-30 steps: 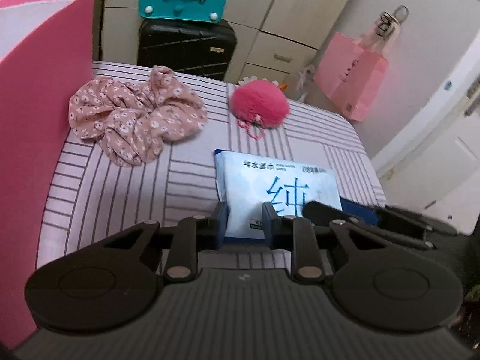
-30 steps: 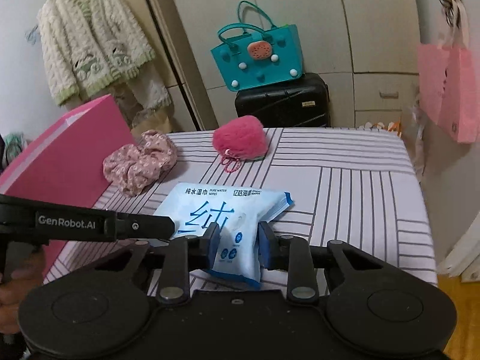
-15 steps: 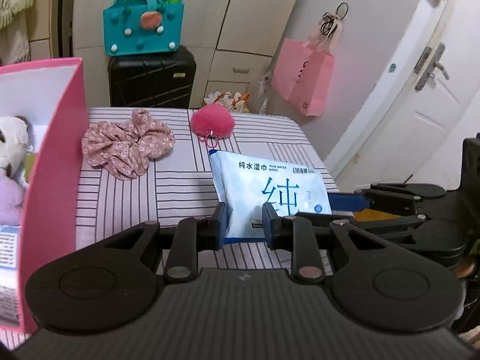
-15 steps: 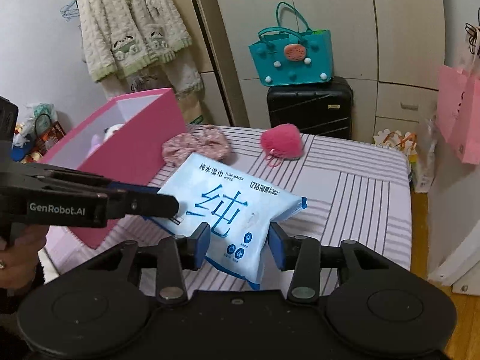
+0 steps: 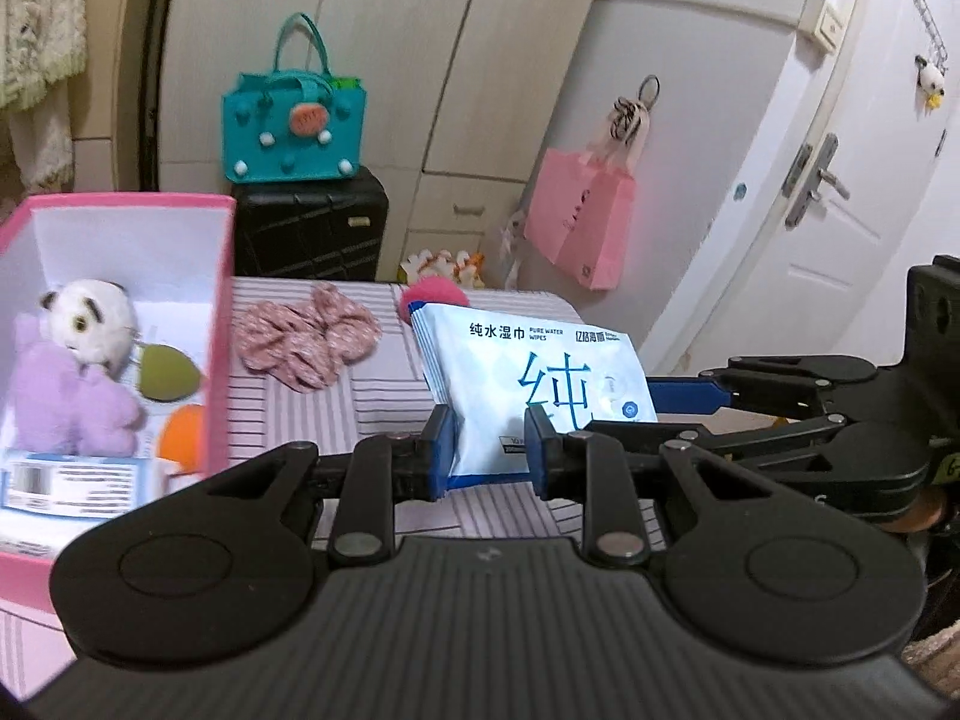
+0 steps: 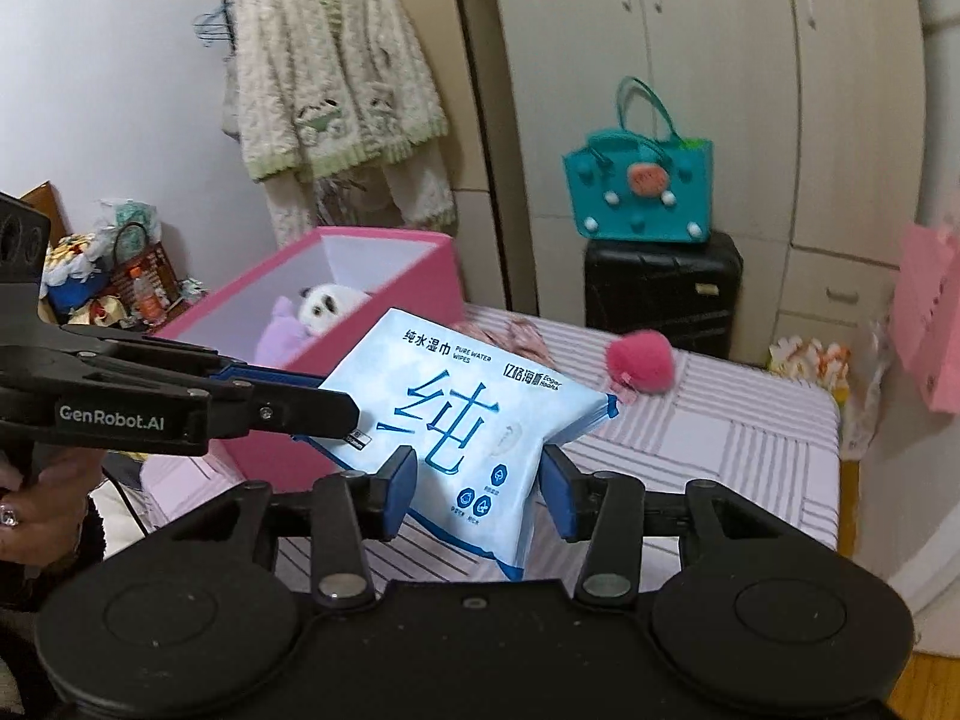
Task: Organize soft objects
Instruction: 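Carry the blue-printed pack into the pink box and open both tools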
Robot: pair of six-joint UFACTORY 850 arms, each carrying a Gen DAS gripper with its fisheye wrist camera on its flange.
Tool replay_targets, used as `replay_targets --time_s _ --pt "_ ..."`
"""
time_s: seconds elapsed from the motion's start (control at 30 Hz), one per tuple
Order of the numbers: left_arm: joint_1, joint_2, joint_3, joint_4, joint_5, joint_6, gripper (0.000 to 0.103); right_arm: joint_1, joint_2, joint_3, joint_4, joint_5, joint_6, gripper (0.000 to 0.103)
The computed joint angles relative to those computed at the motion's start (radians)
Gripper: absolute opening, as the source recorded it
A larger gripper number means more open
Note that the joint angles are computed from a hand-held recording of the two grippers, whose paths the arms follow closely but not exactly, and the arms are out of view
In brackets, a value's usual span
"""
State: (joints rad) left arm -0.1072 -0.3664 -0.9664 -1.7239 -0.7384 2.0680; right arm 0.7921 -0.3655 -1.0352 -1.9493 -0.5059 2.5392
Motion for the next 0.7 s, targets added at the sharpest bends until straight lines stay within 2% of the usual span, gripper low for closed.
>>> replay_targets --time_s 0.17,0.4,0.57,0.7 --pt "0.060 0.036 0.019 0.011 -0.034 0.018 0.024 0.013 -0.027 -0.072 0.036 0.012 -0.103 0.055" --pt "0.161 0.030 -0.026 0.072 -0.091 0.004 0.024 0.023 -0.104 -0.240 0.145 0.042 -0.362 0.055" --pt "0.215 0.001 -0.100 0.141 -0.080 -0.053 0.025 0.019 -0.190 -0.396 0.256 0.091 -0.563 0.056" --pt "0.238 -0.040 -0.178 0.219 -0.030 -0.118 0.025 0.001 -0.273 -0.533 0.427 0.167 -0.789 0.057"
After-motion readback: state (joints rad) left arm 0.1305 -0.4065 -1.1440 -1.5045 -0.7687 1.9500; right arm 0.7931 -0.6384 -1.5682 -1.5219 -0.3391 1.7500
